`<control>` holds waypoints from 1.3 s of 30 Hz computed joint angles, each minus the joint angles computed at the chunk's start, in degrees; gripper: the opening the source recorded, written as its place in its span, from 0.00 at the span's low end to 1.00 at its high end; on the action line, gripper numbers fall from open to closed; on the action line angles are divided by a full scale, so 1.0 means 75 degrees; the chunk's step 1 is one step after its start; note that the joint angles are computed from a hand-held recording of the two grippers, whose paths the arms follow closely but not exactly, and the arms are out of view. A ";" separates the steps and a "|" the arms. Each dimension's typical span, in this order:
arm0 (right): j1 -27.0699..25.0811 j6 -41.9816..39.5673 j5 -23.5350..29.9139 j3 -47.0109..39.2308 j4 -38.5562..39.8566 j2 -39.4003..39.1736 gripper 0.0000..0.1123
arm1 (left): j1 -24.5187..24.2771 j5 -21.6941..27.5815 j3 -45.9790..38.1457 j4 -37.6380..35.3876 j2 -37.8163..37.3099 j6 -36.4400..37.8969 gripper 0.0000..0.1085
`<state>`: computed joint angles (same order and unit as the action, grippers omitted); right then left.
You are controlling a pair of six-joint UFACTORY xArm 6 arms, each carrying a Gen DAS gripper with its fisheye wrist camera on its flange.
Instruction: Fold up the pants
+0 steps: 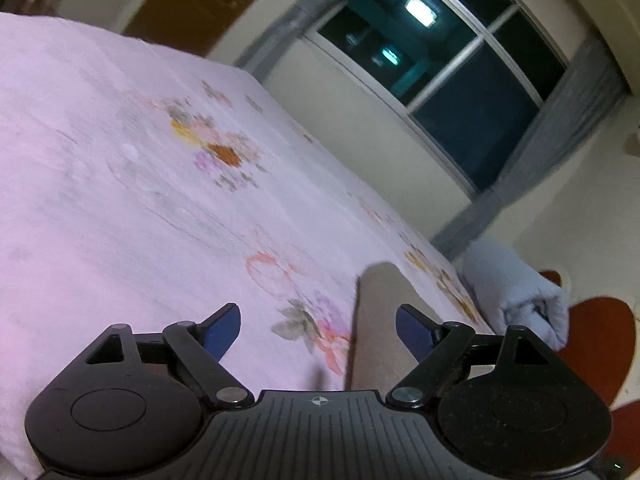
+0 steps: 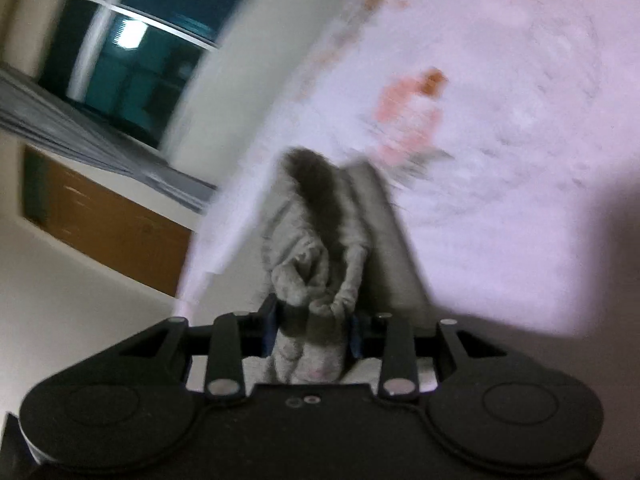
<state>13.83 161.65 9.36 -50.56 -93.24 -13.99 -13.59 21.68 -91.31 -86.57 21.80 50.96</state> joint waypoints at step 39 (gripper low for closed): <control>0.0084 -0.1701 0.0489 0.0939 0.1385 -0.1219 0.61 | -0.0484 0.0486 -0.0108 0.9523 0.0065 -0.5397 0.83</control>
